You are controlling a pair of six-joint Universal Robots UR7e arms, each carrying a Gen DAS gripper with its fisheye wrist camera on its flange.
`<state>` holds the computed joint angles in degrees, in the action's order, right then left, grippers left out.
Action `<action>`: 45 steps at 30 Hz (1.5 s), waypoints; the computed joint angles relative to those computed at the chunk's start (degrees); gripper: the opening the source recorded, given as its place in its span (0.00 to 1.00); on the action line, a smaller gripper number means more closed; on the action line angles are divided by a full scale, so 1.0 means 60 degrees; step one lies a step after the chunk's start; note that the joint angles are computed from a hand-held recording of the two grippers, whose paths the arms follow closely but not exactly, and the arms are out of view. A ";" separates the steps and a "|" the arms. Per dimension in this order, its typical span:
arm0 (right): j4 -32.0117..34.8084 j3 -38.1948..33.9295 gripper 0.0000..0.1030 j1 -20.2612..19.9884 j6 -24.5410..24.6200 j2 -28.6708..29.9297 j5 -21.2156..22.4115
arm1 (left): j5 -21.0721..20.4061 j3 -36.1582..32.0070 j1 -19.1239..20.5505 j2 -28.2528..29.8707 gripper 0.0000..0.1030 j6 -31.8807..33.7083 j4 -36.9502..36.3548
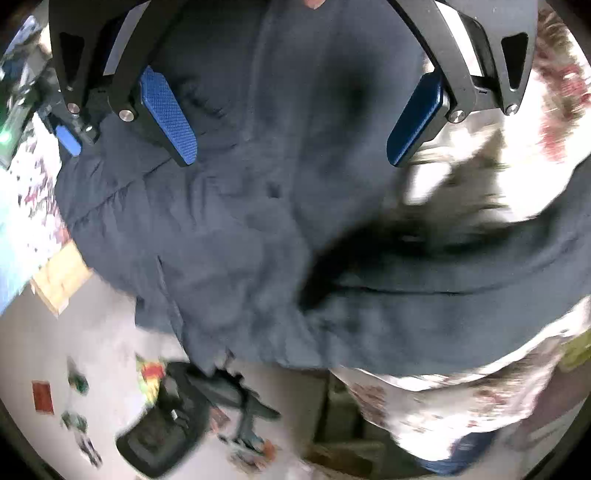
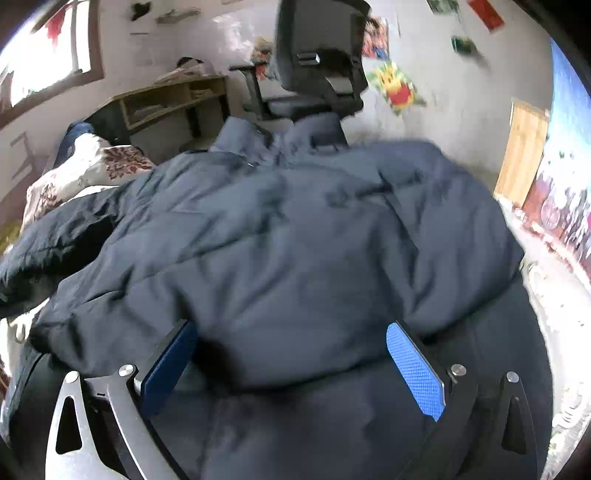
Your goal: Fold large clothes
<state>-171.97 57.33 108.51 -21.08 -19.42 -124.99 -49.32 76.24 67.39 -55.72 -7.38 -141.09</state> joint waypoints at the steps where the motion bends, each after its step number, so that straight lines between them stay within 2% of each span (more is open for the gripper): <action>1: -0.0287 0.0090 1.00 0.0124 -0.0167 0.0053 0.0087 | 0.0213 0.0389 -0.0037 -0.0384 0.98 -0.0033 -0.0374; 6: -0.0478 0.0196 1.00 0.0547 -0.0493 0.0273 0.0961 | 0.1708 0.1458 -0.0068 -0.1707 0.98 -0.0798 -0.0935; 11: 0.0107 -0.0493 1.00 0.0843 -0.0649 0.0773 0.1399 | 0.2524 0.2171 0.0378 -0.2798 0.98 -0.1844 -0.1120; 15: 0.0488 -0.1011 1.00 0.0925 -0.0620 0.1165 0.1292 | 0.2398 0.2488 0.1005 -0.3462 0.98 -0.3174 -0.1332; 17: 0.0531 -0.1003 1.00 0.0930 -0.0515 0.1209 0.1186 | 0.2079 0.2606 0.1297 -0.3721 0.98 -0.3569 -0.1585; 21: -0.0056 -0.0936 1.00 0.0956 -0.0577 0.1302 0.0856 | 0.1529 0.2411 0.1681 -0.3806 0.97 -0.3916 -0.1593; 23: 0.0110 -0.1151 1.00 0.0930 -0.0448 0.1430 0.0618 | 0.1330 0.2358 0.1785 -0.3786 0.96 -0.3888 -0.1684; 25: 0.0588 -0.1409 1.00 0.0883 -0.0217 0.1556 0.0402 | 0.1342 0.2194 0.1898 -0.3772 0.77 -0.4056 -0.1468; 26: 0.0668 -0.1485 1.00 0.0880 -0.0202 0.1612 0.0319 | 0.1316 0.2127 0.1938 -0.3724 0.71 -0.4139 -0.1454; 28: 0.0615 -0.1595 1.00 0.0912 -0.0343 0.1720 0.0143 | 0.1076 0.1954 0.2083 -0.3681 0.48 -0.4443 -0.1249; 30: 0.0549 -0.1532 1.00 0.0929 -0.0400 0.1700 0.0094 | 0.0990 0.1787 0.2132 -0.3556 0.39 -0.4526 -0.1212; 32: 0.0621 -0.1325 1.00 0.0914 -0.0281 0.1543 0.0188 | 0.1411 0.1760 0.1970 -0.3464 0.27 -0.4153 -0.1468; 33: 0.0621 -0.1152 1.00 0.0903 -0.0212 0.1419 0.0272 | 0.1683 0.1779 0.1862 -0.3418 0.12 -0.3824 -0.1701; 34: 0.0578 -0.0962 1.00 0.0893 -0.0177 0.1293 0.0356 | 0.2033 0.1863 0.1681 -0.3421 0.10 -0.3376 -0.2011; 37: 0.0418 -0.0475 1.00 0.0901 -0.0112 0.0978 0.0483 | 0.2508 0.2097 0.1296 -0.3377 0.05 -0.2084 -0.3212; 40: 0.0164 0.0089 1.00 0.0920 -0.0160 0.0631 0.0437 | 0.3004 0.2106 0.0788 -0.3190 0.04 -0.0351 -0.4495; 43: -0.0001 0.0538 1.00 0.0922 -0.0190 0.0324 0.0447 | 0.2987 0.2121 0.0304 -0.3049 0.04 0.1163 -0.5742; 45: -0.0289 0.0883 1.00 0.0930 -0.0295 0.0088 0.0492 | 0.2731 0.2198 -0.0079 -0.2985 0.04 0.2175 -0.6532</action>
